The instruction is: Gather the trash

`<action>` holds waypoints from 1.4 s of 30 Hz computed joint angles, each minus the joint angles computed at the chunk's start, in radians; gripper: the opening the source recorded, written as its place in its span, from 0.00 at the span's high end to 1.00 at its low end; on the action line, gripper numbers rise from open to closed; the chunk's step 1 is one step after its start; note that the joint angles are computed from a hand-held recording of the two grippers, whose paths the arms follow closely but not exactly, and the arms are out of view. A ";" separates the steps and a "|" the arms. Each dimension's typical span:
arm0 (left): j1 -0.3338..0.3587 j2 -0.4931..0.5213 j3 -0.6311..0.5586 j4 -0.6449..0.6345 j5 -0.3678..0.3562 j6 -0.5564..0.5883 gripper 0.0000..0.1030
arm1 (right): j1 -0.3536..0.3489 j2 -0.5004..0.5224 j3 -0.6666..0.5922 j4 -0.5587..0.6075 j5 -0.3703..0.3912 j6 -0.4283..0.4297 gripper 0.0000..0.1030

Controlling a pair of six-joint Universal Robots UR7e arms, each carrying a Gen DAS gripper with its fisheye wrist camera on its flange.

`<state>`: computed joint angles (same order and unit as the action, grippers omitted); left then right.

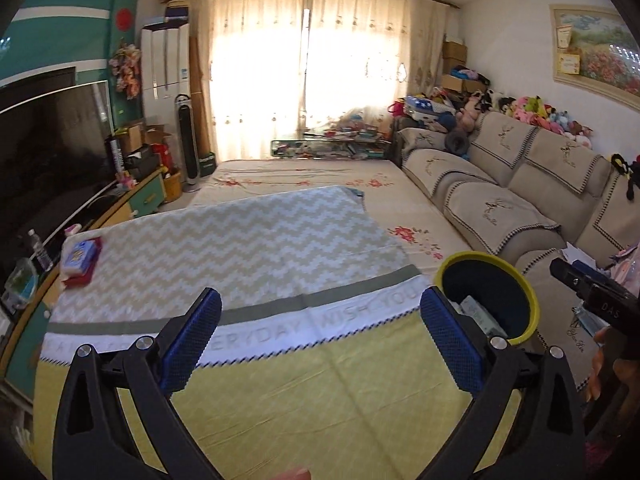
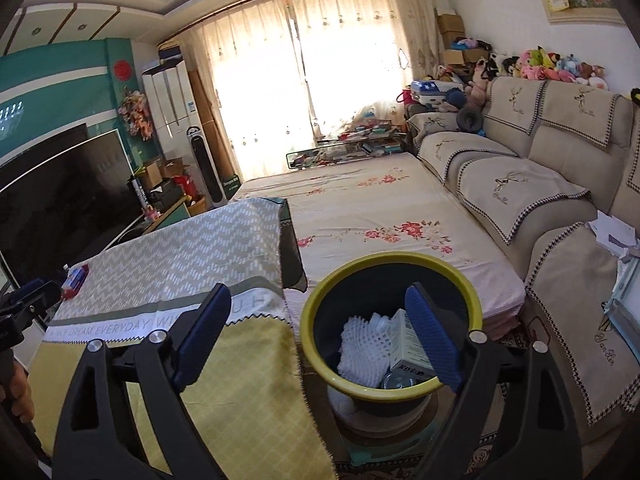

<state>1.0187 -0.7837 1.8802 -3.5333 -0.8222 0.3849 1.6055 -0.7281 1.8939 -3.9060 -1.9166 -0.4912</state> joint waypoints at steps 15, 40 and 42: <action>-0.073 -0.239 0.363 -0.432 0.228 0.048 0.05 | 0.121 0.003 0.097 -0.111 -0.049 -0.088 0.07; -0.193 -0.311 0.527 -0.501 0.296 -0.016 0.05 | 0.153 -0.021 0.179 -0.143 -0.068 -0.080 0.07; -0.188 -0.316 0.521 -0.491 0.292 -0.014 0.05 | 0.151 -0.022 0.175 -0.134 -0.071 -0.078 0.07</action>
